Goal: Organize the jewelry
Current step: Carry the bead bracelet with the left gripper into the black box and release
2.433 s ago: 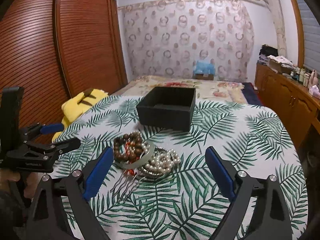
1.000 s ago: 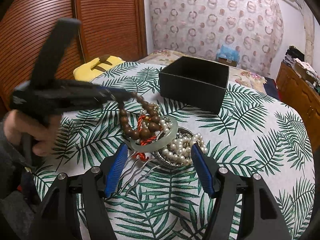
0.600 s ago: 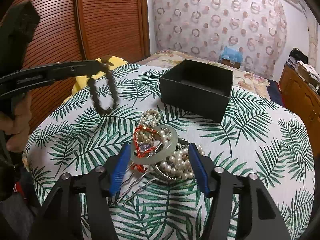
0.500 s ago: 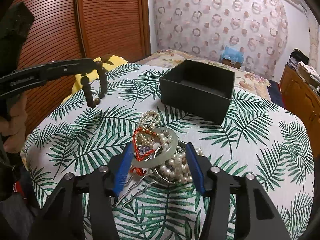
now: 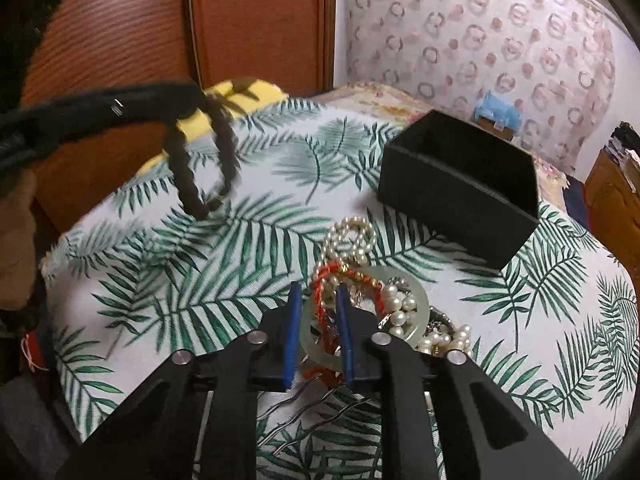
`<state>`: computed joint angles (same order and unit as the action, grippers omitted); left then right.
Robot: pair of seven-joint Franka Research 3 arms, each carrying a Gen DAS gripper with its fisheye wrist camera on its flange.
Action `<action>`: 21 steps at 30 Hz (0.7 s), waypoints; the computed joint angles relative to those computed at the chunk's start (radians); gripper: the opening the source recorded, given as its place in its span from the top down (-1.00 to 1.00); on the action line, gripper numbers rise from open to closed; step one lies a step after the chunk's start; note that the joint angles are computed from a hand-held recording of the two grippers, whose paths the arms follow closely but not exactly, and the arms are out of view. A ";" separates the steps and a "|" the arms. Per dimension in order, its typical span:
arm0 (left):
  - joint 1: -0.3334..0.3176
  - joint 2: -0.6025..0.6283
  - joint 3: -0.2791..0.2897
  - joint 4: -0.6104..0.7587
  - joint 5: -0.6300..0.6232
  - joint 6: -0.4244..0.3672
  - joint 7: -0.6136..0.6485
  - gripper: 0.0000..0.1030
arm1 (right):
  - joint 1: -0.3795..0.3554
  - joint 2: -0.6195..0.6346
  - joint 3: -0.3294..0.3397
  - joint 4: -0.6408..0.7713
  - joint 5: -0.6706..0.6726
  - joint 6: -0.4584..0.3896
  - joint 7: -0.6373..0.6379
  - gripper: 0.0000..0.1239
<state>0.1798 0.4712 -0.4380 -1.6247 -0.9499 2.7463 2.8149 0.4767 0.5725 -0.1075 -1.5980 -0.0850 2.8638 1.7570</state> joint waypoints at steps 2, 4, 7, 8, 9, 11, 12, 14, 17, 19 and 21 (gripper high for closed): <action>0.000 0.002 0.002 0.001 0.003 -0.001 -0.004 0.73 | 0.010 0.001 -0.012 0.001 -0.012 -0.001 0.004 0.84; 0.000 0.007 0.004 0.007 0.010 -0.003 -0.011 0.73 | -0.013 0.002 0.014 -0.006 0.007 0.033 -0.011 0.94; 0.002 0.010 0.002 0.012 0.015 -0.008 -0.019 0.73 | -0.005 -0.010 -0.003 -0.019 0.013 0.046 -0.006 0.95; 0.002 0.012 0.000 0.013 0.016 -0.008 -0.019 0.73 | -0.006 -0.015 -0.003 -0.025 0.017 0.059 -0.006 0.95; 0.002 0.013 0.000 0.015 0.018 -0.010 -0.021 0.73 | -0.009 -0.017 -0.002 -0.028 0.021 0.070 -0.009 0.95; 0.002 0.015 -0.003 0.017 0.021 -0.010 -0.021 0.73 | 0.001 -0.021 -0.021 -0.027 0.020 0.087 0.002 0.95; 0.000 0.016 -0.003 0.019 0.023 -0.008 -0.022 0.73 | 0.003 -0.026 -0.026 -0.031 0.021 0.101 0.004 0.95; 0.000 0.019 -0.006 0.025 0.027 -0.006 -0.022 0.73 | -0.003 -0.047 -0.023 -0.055 0.032 0.145 -0.001 0.95; -0.001 0.027 -0.010 0.039 0.034 -0.005 -0.028 0.73 | -0.012 -0.078 -0.021 -0.086 0.056 0.196 -0.016 0.95; -0.004 0.035 -0.010 0.056 0.044 -0.012 -0.040 0.73 | -0.015 -0.104 -0.024 -0.105 0.072 0.213 -0.031 0.95; -0.004 0.042 -0.012 0.068 0.051 -0.017 -0.047 0.73 | -0.005 -0.114 -0.047 -0.108 0.073 0.216 -0.037 0.95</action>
<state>0.1757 0.5136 -0.4505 -1.5568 -0.8986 2.7297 2.7678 0.4720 0.4581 -0.1546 -1.7060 -0.0125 3.0796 1.7202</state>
